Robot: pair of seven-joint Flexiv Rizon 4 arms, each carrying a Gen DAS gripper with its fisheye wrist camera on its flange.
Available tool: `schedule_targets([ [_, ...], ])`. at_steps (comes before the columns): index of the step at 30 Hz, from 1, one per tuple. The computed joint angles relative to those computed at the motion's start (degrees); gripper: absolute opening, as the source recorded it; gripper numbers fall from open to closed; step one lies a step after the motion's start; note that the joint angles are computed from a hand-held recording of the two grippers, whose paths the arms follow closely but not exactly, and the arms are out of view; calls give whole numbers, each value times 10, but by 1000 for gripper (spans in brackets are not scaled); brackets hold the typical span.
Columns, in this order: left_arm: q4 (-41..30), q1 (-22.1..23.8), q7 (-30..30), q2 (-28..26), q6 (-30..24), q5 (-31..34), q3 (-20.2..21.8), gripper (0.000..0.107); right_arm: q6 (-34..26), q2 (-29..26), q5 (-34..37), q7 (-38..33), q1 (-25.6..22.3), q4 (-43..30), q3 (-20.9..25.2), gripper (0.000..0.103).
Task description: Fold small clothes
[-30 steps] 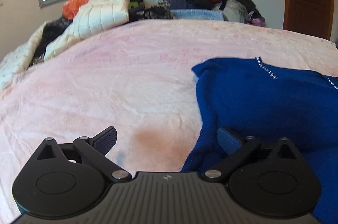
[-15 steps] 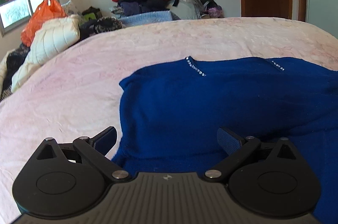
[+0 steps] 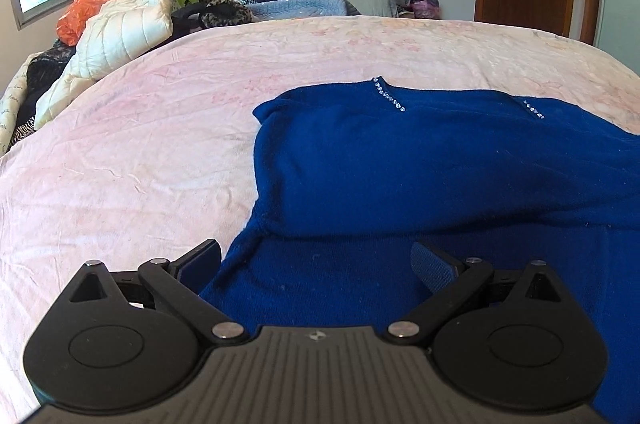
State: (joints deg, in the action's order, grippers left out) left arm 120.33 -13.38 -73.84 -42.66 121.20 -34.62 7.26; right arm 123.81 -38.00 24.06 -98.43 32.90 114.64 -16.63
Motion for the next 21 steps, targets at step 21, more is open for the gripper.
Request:
schedule_targets([
  [21,159,382,-177,89,25,413,-172,102,60,-49,-647,459,-355,102,220,79],
])
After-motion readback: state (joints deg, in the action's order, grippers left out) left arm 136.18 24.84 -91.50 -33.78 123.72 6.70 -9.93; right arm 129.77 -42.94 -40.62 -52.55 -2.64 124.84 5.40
